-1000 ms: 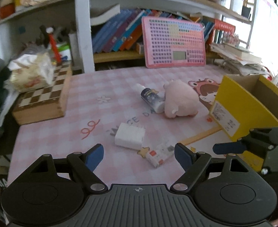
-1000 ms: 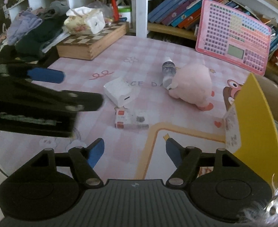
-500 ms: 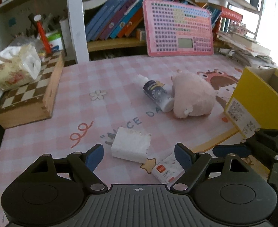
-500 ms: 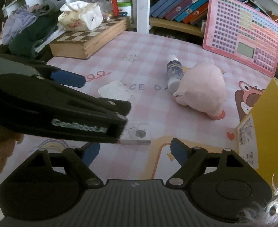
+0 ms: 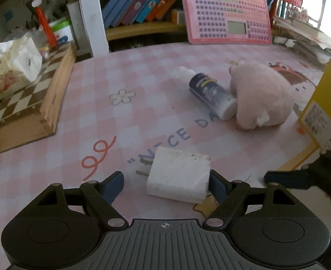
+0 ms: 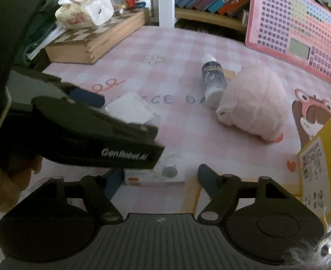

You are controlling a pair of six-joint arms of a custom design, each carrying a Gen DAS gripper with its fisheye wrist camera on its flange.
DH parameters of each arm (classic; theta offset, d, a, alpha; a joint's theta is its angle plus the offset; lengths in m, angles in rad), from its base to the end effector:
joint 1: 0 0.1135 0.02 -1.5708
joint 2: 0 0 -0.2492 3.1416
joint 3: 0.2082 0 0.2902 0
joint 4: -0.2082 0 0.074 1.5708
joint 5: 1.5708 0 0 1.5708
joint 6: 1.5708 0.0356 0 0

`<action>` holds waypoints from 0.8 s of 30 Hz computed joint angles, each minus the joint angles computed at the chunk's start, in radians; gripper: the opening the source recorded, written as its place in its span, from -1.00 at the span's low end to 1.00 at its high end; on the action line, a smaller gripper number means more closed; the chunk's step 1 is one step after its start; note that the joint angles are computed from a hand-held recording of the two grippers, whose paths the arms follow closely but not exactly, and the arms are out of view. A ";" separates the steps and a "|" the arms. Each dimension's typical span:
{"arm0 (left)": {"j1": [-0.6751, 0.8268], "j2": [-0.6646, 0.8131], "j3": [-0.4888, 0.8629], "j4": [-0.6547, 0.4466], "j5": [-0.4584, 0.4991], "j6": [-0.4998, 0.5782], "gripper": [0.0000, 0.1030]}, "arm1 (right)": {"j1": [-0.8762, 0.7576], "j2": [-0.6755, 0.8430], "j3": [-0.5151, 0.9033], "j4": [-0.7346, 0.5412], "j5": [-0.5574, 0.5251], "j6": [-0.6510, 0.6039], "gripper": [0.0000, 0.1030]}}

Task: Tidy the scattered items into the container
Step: 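Grasp the white charger with the left tool while the right tool grasps the staples box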

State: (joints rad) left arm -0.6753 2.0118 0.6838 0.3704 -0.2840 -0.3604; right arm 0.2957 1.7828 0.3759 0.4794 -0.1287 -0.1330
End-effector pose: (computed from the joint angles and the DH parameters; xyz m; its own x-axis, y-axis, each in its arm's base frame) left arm 0.2522 -0.1892 -0.0108 -0.7645 0.1786 -0.6193 0.2187 0.9757 0.0115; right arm 0.2316 0.0753 -0.0007 -0.7106 -0.3539 -0.6082 -0.4609 0.8872 0.0222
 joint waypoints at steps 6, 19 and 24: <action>0.004 -0.011 -0.005 -0.004 0.003 -0.006 0.24 | -0.014 -0.009 -0.001 -0.004 -0.009 -0.023 0.00; -0.072 -0.457 -0.306 -0.048 -0.053 -0.152 0.24 | -0.193 -0.538 -0.182 -0.325 -0.155 -0.209 0.00; -0.170 -0.663 -0.405 -0.150 -0.121 -0.235 0.24 | -0.257 -0.821 -0.259 -0.559 -0.208 -0.257 -0.01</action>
